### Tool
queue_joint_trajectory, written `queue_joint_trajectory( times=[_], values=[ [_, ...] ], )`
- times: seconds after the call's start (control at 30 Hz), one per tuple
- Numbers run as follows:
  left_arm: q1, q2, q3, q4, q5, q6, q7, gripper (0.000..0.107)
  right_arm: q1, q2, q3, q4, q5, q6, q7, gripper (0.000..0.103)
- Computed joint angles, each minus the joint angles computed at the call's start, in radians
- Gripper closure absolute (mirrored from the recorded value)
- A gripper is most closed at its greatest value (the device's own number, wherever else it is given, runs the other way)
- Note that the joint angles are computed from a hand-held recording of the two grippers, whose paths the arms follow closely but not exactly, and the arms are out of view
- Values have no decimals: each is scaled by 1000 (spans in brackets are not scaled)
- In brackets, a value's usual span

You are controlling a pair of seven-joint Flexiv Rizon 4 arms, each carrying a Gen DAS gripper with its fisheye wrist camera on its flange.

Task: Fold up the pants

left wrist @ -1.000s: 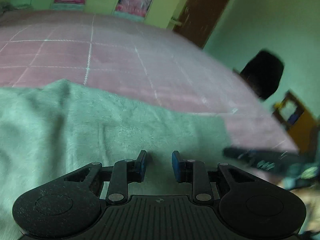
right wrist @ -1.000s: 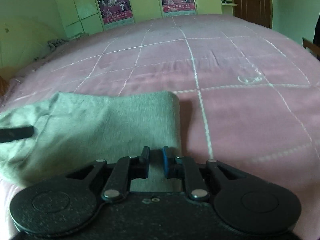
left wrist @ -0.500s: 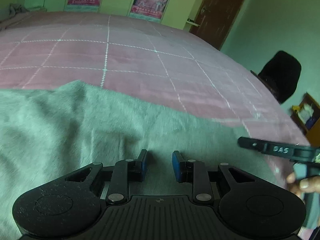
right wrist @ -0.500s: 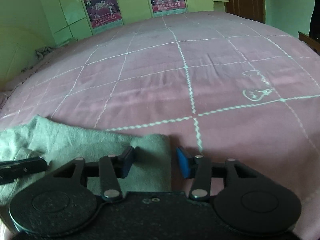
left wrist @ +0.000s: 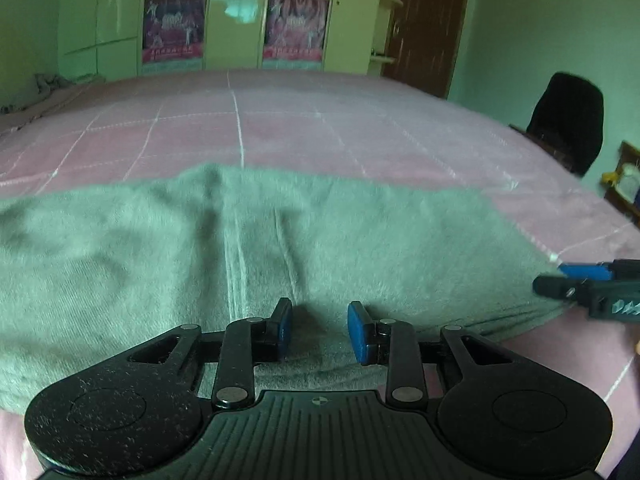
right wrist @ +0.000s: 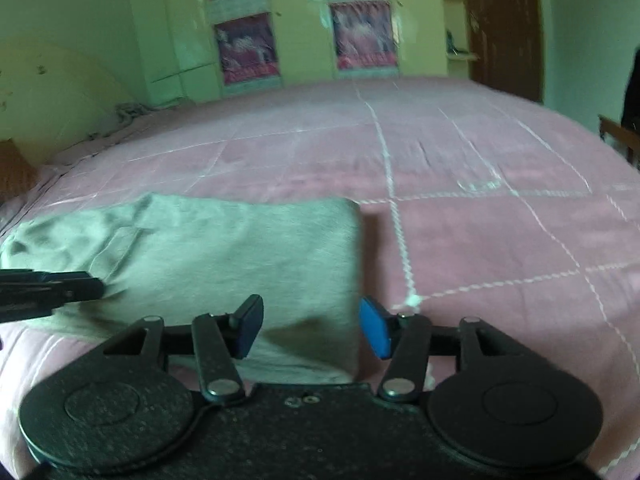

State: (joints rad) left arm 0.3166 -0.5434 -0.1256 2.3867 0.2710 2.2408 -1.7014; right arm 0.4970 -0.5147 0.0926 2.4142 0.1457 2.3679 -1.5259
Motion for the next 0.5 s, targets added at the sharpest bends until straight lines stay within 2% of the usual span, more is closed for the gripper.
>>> queue_joint_trajectory(
  times=[0.07,0.1,0.13,0.2,0.23,0.27,0.3,0.33,0.37,0.5],
  values=[
    [-48,30,31,11,-45,-25,25,75,59,14,-40,-29,70,-127,-47,47],
    [-55,45,35,17,-55,-32,29,75,46,13,-42,-28,43,-136,11,48],
    [-55,52,36,23,-57,-35,30,75,41,19,-32,-29,62,-120,15,51],
    [-59,49,44,32,-58,-24,37,75,72,7,-42,-17,104,-4,-24,50],
    [-64,46,50,35,-62,-13,40,75,51,1,-25,-10,83,35,-23,49],
    [-71,42,53,36,-69,-9,42,75,25,6,-9,-7,55,9,-12,47],
    [-84,43,61,39,-83,-5,47,74,28,22,-22,-9,33,-82,6,47],
    [-96,46,67,44,-93,-4,53,74,23,11,-29,-12,7,-121,34,46],
    [-94,51,66,47,-93,-5,55,74,3,-2,-4,-15,17,-96,32,46],
    [-57,61,44,56,-62,-7,38,72,-32,5,9,-8,-21,-81,65,44]
  ],
)
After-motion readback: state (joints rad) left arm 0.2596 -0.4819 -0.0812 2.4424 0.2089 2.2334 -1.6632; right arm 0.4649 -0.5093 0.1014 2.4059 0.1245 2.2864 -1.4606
